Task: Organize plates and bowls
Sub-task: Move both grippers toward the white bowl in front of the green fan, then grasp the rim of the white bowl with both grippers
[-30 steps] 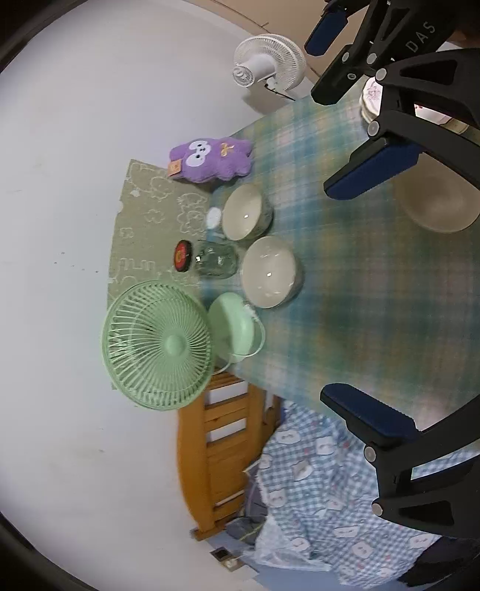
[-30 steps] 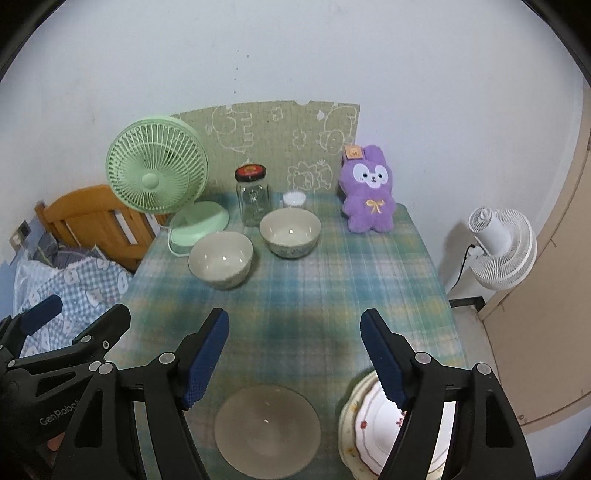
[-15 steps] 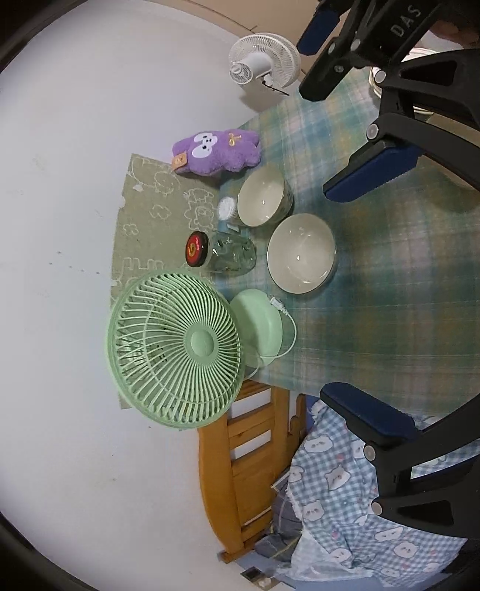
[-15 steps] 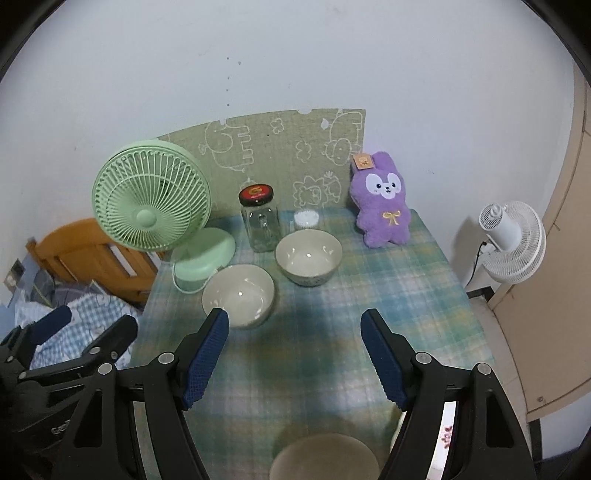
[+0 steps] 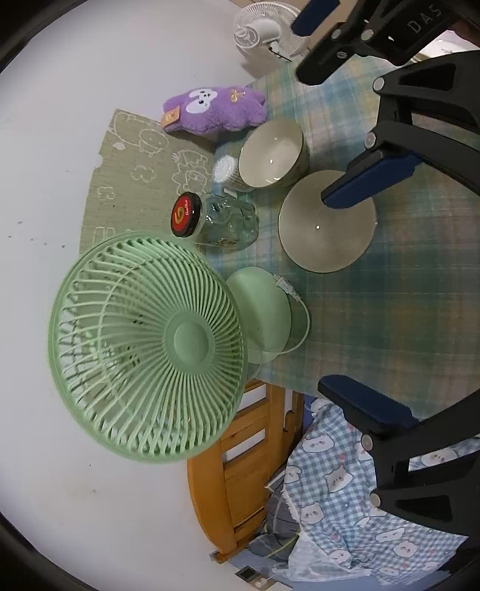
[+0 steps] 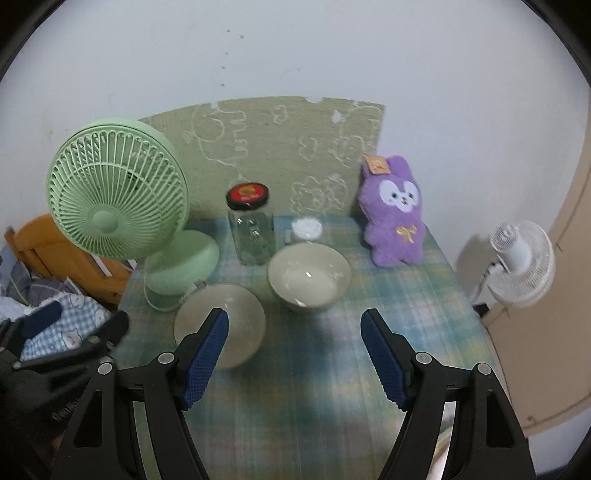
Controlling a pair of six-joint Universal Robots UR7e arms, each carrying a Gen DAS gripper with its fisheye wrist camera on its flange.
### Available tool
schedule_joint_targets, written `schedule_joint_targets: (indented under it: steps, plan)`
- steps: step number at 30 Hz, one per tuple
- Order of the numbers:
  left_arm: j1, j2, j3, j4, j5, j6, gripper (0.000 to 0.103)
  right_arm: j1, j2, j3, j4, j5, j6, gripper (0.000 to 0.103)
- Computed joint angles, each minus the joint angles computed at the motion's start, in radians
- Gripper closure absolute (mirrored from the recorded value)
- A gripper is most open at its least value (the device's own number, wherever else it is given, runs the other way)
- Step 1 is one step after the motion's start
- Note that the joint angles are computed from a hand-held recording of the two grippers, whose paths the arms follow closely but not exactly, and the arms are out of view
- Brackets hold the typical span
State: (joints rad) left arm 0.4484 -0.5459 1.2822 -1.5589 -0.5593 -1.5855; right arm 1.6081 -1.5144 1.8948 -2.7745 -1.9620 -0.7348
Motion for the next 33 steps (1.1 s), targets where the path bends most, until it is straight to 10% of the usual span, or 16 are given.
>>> schedule_joint_targets:
  steps: [20,33]
  plan:
    - [0.129,0.067,0.039,-0.308,-0.016,0.214,0.039,-0.064,0.242,-0.117,-0.001,-0.012,-0.051,0.028]
    - [0.162,0.108,0.009,-0.331,-0.061,0.276,0.059,-0.078,0.297,-0.148,0.085,-0.03,-0.051,0.062]
